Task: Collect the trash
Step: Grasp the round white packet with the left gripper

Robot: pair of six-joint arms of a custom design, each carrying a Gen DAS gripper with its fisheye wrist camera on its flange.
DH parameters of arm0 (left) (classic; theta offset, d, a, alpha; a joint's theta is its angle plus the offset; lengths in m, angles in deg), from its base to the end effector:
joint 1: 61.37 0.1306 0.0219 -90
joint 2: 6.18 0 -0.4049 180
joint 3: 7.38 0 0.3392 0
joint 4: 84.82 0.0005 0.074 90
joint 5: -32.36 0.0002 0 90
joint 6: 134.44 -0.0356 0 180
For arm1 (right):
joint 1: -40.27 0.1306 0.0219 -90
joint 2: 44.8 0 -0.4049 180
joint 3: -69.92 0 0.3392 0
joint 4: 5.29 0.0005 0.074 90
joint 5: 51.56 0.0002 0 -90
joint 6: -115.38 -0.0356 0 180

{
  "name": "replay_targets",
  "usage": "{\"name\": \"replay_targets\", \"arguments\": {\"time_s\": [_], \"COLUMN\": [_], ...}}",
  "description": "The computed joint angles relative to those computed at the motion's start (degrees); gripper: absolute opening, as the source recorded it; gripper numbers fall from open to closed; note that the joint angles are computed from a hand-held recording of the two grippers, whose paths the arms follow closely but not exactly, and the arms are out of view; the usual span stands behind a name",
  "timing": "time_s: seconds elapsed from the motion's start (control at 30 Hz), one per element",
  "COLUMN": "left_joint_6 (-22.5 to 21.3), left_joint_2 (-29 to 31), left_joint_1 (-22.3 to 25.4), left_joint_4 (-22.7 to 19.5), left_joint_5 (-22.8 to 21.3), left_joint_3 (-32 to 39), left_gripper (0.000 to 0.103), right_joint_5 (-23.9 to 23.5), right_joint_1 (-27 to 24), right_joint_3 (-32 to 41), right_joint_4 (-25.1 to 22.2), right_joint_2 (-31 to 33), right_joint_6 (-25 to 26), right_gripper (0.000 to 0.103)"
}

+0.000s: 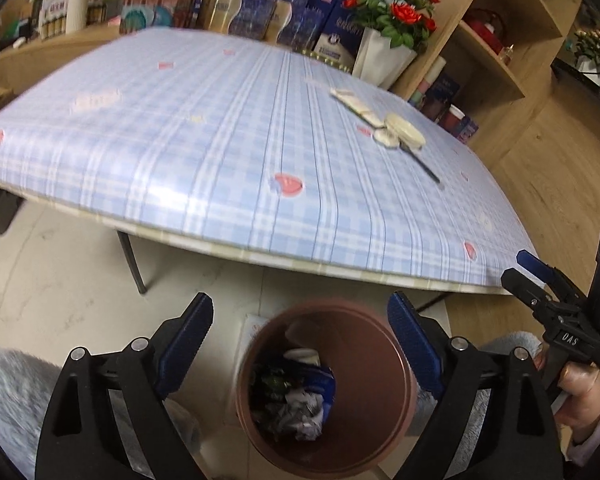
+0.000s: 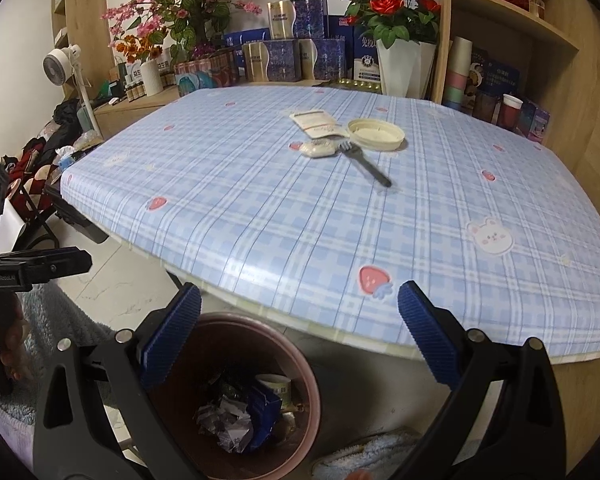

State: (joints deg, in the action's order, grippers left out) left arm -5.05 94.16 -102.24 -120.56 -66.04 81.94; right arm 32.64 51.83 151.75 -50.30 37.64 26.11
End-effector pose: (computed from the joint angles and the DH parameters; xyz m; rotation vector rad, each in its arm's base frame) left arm 0.3828 -0.3251 0.3844 -0.0394 2.4318 -0.4845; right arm 0.3758 0.0800 0.4500 -0.3026 2.3525 0.2109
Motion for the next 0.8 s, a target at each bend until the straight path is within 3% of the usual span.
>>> {"name": "replay_targets", "arguments": {"time_s": [0.37, 0.57, 0.63, 0.8], "left_joint_6": [-5.25, -8.18, -9.40, -11.39], "left_joint_2": [2.05, 6.47, 8.36, 14.84], "left_joint_1": [2.59, 3.10, 3.15, 3.83], "left_joint_4": [-2.03, -4.87, -6.00, -9.74], "left_joint_5": [-2.63, -1.44, -0.83, 2.86], "left_joint_3": [6.47, 13.35, 16.15, 25.90], "left_gripper": [0.087, 0.087, 0.087, 0.087], "right_joint_5": [-2.70, -3.95, -6.55, -2.97], "right_joint_1": [-3.85, -5.63, -6.79, -7.23], "right_joint_3": [6.20, 9.23, 10.83, 14.00], "right_joint_4": [-0.37, -2.49, -4.10, -5.75], "right_joint_2": [4.73, 8.34, 10.14, 13.52], "right_joint_6": [-0.30, 0.19, 0.28, 2.00], "right_gripper": [0.097, 0.097, 0.097, 0.097]}}
